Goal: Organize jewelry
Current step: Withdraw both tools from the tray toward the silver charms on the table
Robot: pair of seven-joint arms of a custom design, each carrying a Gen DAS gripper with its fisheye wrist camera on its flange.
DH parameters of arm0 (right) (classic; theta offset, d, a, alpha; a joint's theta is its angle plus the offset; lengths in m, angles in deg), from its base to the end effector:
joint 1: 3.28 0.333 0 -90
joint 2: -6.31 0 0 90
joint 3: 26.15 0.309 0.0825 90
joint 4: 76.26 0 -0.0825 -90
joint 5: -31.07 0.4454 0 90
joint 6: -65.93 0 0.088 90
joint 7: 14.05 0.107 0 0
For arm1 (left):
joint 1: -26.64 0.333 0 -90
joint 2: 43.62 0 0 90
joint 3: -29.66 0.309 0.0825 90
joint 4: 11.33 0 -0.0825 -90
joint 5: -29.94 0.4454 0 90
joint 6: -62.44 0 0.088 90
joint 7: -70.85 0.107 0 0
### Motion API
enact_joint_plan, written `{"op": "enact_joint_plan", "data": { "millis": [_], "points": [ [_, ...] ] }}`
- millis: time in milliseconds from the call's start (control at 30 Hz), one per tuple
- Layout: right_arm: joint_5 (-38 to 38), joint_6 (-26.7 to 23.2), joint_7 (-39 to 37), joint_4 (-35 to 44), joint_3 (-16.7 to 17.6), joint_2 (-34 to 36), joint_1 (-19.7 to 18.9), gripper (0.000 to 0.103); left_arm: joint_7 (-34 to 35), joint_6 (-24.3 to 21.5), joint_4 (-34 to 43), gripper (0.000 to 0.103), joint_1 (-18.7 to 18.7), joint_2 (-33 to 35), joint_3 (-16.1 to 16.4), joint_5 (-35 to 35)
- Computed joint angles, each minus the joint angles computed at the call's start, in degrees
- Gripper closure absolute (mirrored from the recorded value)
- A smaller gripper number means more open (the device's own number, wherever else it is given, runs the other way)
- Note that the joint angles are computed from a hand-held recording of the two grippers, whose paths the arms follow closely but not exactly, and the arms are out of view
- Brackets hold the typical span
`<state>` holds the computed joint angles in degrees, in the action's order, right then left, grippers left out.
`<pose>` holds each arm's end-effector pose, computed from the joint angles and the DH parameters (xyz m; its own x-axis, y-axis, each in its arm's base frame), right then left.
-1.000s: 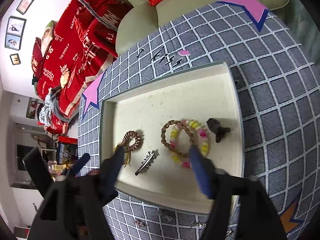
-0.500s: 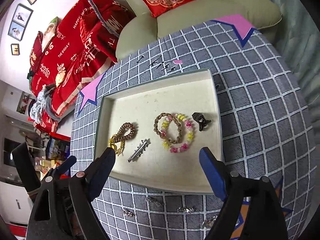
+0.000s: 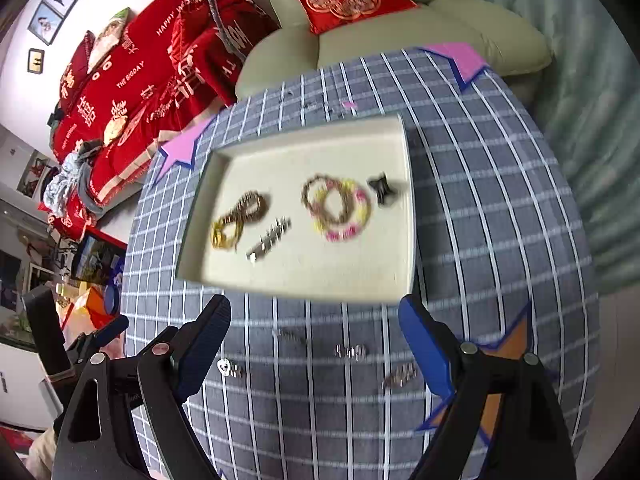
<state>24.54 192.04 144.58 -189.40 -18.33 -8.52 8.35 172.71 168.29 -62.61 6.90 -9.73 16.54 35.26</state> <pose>0.5475 0.1968 0.6153 -0.6288 -0.6823 -0.3729 -0.6121 0.7301 -0.3038 0.7044 -0.3697 0.6011 -0.6585 -0.7515 -0.0410 -0.6909 0.6252 -0.3630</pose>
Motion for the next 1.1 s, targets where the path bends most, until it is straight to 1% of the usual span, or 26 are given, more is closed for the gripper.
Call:
{"op": "enact_joint_plan", "data": {
  "millis": [100, 167, 233, 367, 600, 867, 933, 1100],
  "points": [
    [1.78, -0.87, 0.90, -1.51, 0.34, -1.11, 0.72, 0.015, 1.03, -0.39, -5.64, 0.000, 2.12, -3.51, -0.40, -1.70],
    [3.26, -1.51, 1.62, -2.82, 0.63, -1.94, 1.29, 0.015, 1.27, 0.14, -9.99, 0.000, 3.23, -6.20, -0.40, -2.15],
    [4.40, -2.89, 2.45, -3.92, 1.05, -2.56, 1.83, 0.015, 1.27, -0.35, -13.47, 0.000, 4.21, -8.27, -0.44, -2.72],
    [7.38, -4.58, 3.88, -5.99, 1.34, -3.47, 2.94, 0.015, 0.31, -1.25, -18.21, 0.000, 5.28, -10.95, -0.47, -3.32],
    [10.99, -6.76, 5.94, -9.03, 1.54, -4.63, 4.18, 0.015, 0.08, -1.19, -22.85, 0.000, 6.16, -13.57, -0.83, -4.28],
    [12.66, -8.12, 6.84, -11.38, 0.98, -5.92, 3.77, 0.015, -0.15, -0.22, -25.17, 0.000, 6.08, -14.40, -1.14, -5.03],
    [12.73, -8.22, 6.78, -11.67, 0.86, -5.92, 3.55, 0.015, -0.89, -0.16, -23.98, 0.000, 5.57, -13.28, -1.23, -4.75],
    [12.46, -8.12, 6.40, -11.48, 0.55, -5.22, 2.98, 0.015, -2.84, -1.90, -16.03, 0.000, 3.34, -6.93, -1.28, -2.86]
  ]
}}
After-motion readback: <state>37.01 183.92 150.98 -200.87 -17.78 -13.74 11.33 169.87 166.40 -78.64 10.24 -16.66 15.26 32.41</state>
